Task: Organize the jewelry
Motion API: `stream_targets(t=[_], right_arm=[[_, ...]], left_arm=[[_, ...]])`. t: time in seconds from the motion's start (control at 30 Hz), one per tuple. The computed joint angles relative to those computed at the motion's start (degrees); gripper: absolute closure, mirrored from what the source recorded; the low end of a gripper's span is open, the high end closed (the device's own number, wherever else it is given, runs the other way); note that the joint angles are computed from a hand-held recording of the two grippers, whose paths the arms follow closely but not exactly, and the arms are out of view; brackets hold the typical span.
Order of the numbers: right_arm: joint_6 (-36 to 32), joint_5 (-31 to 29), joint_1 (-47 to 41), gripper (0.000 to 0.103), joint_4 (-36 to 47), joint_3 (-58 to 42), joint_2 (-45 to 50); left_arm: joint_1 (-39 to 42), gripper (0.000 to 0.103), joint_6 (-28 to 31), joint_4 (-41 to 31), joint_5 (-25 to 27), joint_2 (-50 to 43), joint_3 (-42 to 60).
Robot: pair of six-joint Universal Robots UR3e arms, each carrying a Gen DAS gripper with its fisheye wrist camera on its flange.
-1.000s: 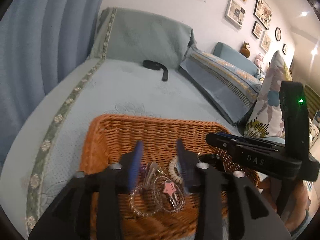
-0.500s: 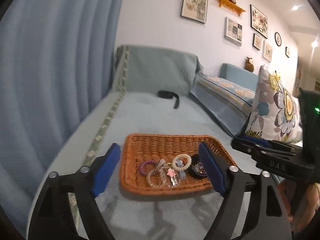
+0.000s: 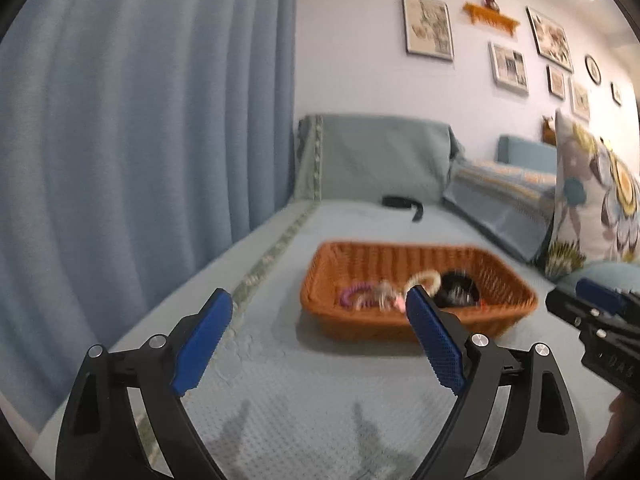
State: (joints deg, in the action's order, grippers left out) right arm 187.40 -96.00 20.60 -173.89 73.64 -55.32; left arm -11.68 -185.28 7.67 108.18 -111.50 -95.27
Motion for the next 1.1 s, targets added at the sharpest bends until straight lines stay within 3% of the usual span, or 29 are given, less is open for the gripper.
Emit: stream_targets(t=[0.27,0.4,1.1], right_arm=[[-0.8,-2.3,0.9,0.047,-3.2,0.5,3.6],[-0.5,-2.6,0.9,0.047,-3.3,0.1,4.3],[0.3,-3.2,1.2,0.045,-0.4,-2.7,5.8]], left_arm=[[2.0,0.016,-1.5,1.4,-3.9,-2.1,-2.0],[2.8,0.01,-2.1,1.6,-5.3,-2.0,-2.9],[0.7,0.01,-0.9,-1.2,-1.8,-4.0,0.8]])
